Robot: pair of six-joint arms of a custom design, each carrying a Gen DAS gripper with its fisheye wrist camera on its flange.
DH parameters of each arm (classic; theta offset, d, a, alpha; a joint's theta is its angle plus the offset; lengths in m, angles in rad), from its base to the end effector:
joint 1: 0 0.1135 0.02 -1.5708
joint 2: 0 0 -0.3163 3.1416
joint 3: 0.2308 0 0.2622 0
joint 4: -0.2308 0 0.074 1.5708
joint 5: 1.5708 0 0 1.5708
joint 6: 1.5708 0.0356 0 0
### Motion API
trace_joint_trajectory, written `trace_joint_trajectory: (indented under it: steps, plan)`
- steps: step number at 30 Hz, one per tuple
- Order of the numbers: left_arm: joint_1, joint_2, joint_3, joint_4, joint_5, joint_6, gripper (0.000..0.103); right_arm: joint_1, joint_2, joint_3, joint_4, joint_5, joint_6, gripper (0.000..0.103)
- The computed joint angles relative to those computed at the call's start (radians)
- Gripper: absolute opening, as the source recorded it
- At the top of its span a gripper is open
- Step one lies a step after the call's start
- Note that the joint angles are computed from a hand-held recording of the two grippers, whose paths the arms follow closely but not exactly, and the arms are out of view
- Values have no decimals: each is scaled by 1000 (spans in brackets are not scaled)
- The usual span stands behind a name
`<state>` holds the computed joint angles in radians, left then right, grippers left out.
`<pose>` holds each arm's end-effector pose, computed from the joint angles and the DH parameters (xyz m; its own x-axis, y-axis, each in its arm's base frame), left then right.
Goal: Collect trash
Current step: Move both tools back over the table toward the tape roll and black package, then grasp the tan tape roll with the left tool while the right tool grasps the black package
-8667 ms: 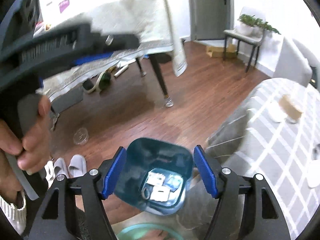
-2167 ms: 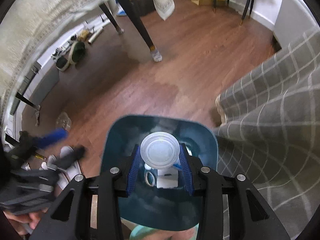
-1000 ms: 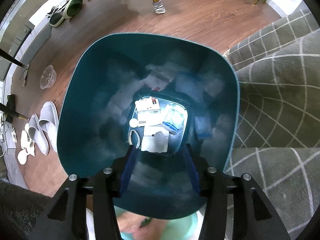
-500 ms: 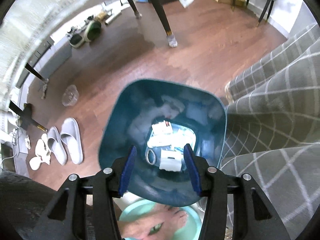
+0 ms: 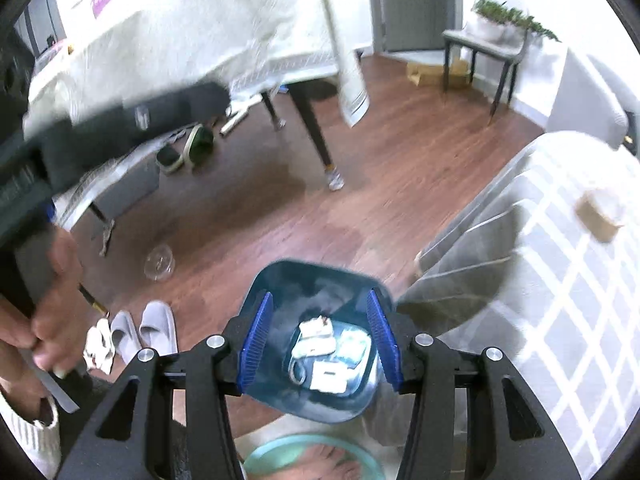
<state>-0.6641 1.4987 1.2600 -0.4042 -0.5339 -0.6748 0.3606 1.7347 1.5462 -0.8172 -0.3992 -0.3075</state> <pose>0.2814 -0.1972 0.3642 -0.4997 -0.2918 -0.8156 -0.1311 0.9562 -0.2618 0.3608 0.1508 0.3465 -0.5958 -0.5227 -0.6097 -0.7346 0.6615 0.1508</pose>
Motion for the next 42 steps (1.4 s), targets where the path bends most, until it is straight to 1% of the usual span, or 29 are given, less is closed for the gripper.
trace_joint_trajectory:
  steps: [3, 8, 12, 14, 15, 19, 22, 26, 28, 33, 36, 38, 40, 42]
  plan:
    - [-5, 24, 32, 4, 17, 5, 75, -61, -9, 12, 17, -38, -2, 50]
    - [-22, 90, 126, -11, 24, 38, 80, -147, -19, 28, 36, -78, -10, 51]
    - [-46, 148, 209, -27, 31, 67, 83, -208, -31, 41, 49, -105, -10, 52]
    - [-57, 172, 245, -30, 42, 76, 85, -238, -39, 37, 57, -120, -12, 58]
    - [-61, 183, 261, -31, 50, 79, 85, -259, -39, 40, 62, -126, -15, 62]
    - [-67, 233, 329, -46, 70, 96, 88, -320, -39, 49, 76, -144, -15, 64]
    - [-67, 282, 392, -65, 82, 126, 88, -378, -34, 57, 80, -168, -23, 67]
    - [-63, 359, 492, -85, 112, 168, 90, -443, -22, 65, 99, -184, -20, 69]
    - [-64, 386, 526, -94, 119, 180, 90, -461, -27, 56, 115, -183, -19, 73]
    - [-61, 484, 652, -134, 153, 216, 90, -510, -17, 64, 127, -208, -24, 78]
    - [-56, 545, 730, -162, 174, 238, 90, -532, 7, 83, 112, -221, -36, 83]
    - [-51, 582, 772, -174, 190, 249, 90, -547, 28, 104, 88, -242, -36, 85]
    - [-46, 616, 816, -191, 204, 254, 90, -568, 61, 138, 52, -293, -17, 87]
    - [-37, 655, 865, -205, 228, 255, 90, -581, 82, 158, 38, -314, -4, 89]
